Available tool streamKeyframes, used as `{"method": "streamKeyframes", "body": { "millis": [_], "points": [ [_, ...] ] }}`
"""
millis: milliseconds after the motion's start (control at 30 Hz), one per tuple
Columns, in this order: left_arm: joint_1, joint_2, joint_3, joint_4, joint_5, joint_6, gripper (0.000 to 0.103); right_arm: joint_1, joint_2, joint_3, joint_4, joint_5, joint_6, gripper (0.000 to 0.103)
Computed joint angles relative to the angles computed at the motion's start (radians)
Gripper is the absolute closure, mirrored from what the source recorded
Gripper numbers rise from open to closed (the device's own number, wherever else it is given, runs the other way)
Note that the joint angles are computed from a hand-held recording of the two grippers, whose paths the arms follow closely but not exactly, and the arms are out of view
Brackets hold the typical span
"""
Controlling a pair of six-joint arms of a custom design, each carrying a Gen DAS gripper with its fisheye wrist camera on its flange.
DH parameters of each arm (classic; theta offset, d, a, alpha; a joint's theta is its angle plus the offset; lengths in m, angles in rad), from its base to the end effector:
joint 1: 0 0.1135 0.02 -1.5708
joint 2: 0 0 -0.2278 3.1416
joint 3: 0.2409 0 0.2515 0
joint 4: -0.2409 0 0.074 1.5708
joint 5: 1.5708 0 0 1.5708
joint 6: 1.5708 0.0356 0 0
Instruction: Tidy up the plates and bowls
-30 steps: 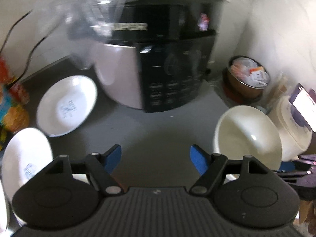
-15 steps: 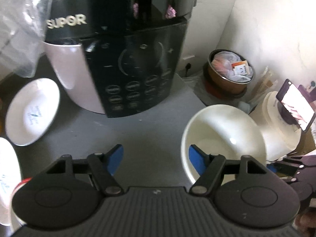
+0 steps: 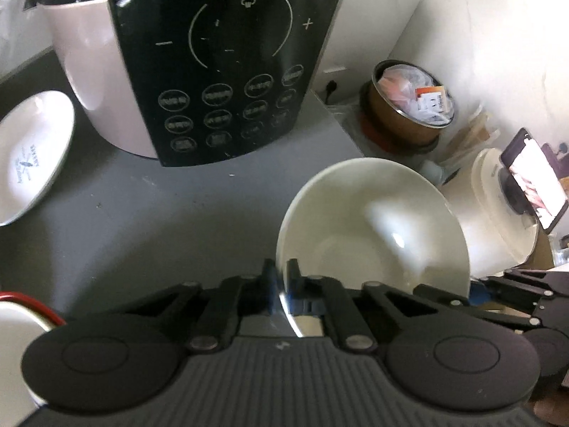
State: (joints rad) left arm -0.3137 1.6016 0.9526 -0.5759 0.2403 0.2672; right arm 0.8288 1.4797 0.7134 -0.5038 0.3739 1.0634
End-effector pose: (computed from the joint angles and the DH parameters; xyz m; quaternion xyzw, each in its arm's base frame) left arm 0.2777 -0.0990 0.1392 0.2998 0.9311 -0.1220 0.1681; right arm 0.1776 0.1745 0.1119 0.1413 0.9616 0.0119 0.2351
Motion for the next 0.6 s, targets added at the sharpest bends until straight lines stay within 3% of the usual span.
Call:
{"method": "streamKeyframes", "body": {
  "millis": [600],
  "points": [
    [0.117,-0.082,0.073,-0.145,0.041,0.059,0.099,0.070,-0.013,0.127,-0.098,0.049,-0.006,0.082]
  ]
}}
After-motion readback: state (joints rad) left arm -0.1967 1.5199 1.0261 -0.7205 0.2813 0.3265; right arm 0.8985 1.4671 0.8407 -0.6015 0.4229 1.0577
